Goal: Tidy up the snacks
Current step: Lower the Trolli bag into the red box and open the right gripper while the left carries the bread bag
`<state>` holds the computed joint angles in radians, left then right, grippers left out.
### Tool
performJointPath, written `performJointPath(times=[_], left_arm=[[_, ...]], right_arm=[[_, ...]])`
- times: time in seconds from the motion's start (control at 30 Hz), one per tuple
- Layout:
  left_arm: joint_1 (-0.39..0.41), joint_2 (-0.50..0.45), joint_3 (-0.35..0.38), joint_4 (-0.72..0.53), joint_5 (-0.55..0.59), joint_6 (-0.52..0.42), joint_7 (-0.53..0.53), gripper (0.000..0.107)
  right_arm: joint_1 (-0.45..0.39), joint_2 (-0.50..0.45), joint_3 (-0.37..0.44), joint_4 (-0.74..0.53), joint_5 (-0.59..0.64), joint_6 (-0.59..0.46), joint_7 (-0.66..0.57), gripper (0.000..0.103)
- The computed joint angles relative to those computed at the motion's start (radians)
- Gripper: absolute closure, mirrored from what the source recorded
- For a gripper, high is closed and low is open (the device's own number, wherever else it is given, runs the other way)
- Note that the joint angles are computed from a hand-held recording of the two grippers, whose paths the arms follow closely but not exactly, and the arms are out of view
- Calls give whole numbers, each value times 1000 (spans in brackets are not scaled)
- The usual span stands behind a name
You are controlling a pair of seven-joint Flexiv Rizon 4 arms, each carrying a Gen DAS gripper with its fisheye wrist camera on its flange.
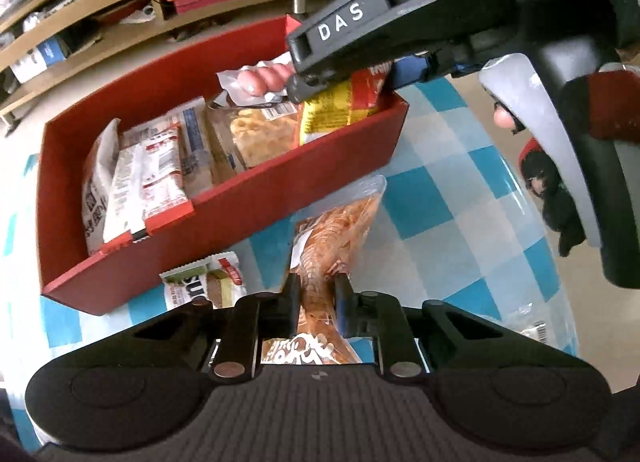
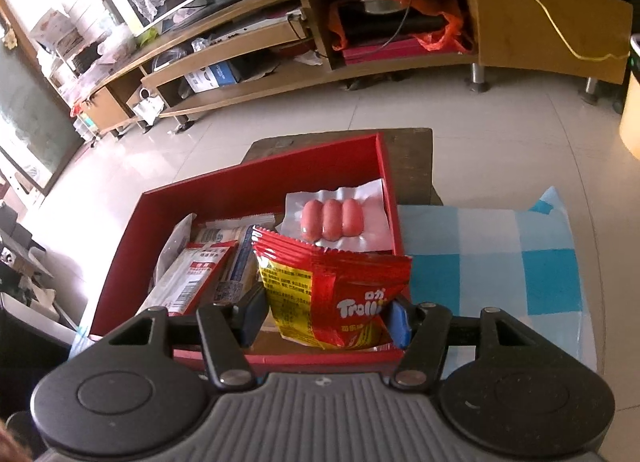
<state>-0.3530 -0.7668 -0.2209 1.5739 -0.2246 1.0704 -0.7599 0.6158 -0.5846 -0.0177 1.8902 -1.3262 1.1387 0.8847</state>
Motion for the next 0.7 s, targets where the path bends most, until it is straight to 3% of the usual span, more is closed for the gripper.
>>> performJointPath(times=[0.1,0.47,0.6,0.7], left_arm=[[-4,-7,11,-10,-7,-6,-41,85],[117,47,-130,20,-226,-40,31,89],[108,26,-133,-33,-287,-7,18,100],[72,-34,-107,-143,-290,-15,-45,100]], right_arm=[[4,-4,4,-6,14,-9,-22,46],[-7,6,-5,9,-57,2,73,46],[-28,3,-8,9,-120,27,160,46],[-51,-8,-6,-2,-182,48,233,46]])
